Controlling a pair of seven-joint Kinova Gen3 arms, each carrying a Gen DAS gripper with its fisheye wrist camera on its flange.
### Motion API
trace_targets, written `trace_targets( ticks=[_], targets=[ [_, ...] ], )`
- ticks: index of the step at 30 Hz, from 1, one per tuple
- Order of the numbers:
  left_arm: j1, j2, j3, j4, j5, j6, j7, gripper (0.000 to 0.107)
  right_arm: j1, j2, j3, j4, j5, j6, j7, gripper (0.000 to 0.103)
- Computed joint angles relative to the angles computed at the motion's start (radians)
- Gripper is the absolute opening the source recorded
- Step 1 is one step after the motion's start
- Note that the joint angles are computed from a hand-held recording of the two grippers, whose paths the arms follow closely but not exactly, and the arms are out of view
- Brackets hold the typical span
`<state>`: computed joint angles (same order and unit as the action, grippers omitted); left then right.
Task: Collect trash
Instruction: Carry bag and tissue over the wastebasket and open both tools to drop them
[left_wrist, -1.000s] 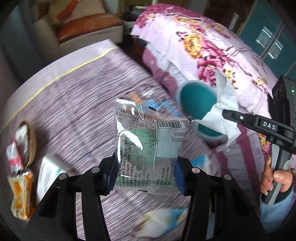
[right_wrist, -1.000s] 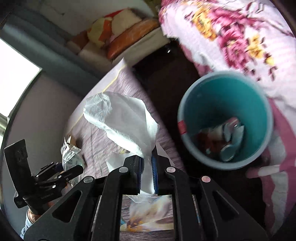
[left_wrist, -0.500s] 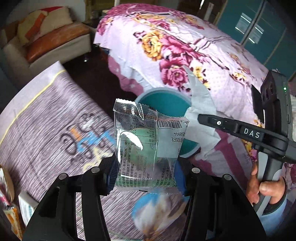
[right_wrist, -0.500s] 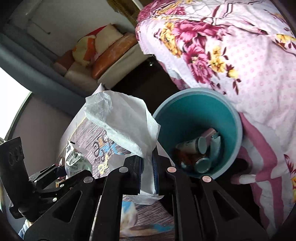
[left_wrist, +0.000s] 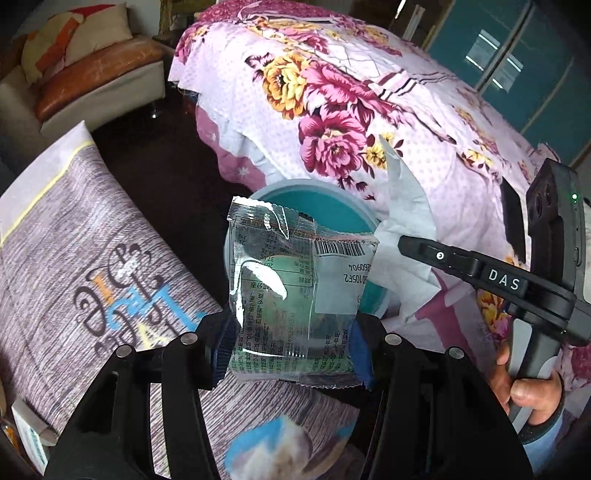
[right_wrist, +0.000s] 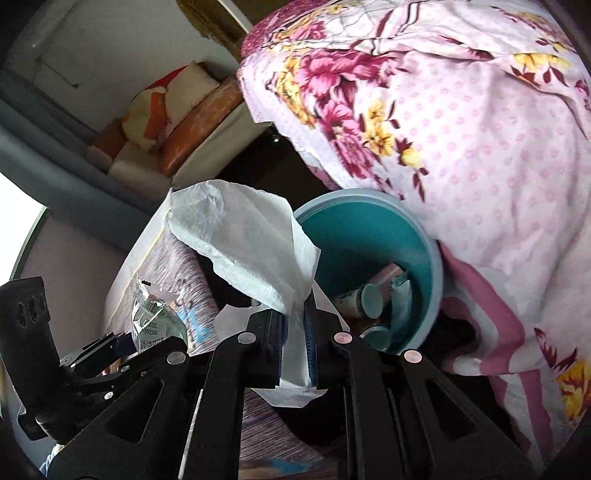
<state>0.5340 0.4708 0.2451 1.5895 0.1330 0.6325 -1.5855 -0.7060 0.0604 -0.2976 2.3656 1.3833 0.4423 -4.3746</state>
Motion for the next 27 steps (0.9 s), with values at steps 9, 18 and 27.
trace_targets(
  ticks=[9,18,27],
  targets=[
    [0.025,0.087,-0.007,-0.078,-0.018,0.026,-0.002,0.055,0.038,0.018,0.019,0.026,0.034,-0.047,-0.05,0.011],
    [0.031,0.166,-0.001,-0.156,-0.009,0.055,-0.022,0.06,0.081,0.052,0.045,0.027,0.06,-0.094,-0.055,0.011],
    [0.016,0.185,-0.006,-0.159,0.013,0.048,-0.011,0.087,0.101,0.078,0.068,0.014,0.031,-0.129,-0.003,0.011]
  ],
)
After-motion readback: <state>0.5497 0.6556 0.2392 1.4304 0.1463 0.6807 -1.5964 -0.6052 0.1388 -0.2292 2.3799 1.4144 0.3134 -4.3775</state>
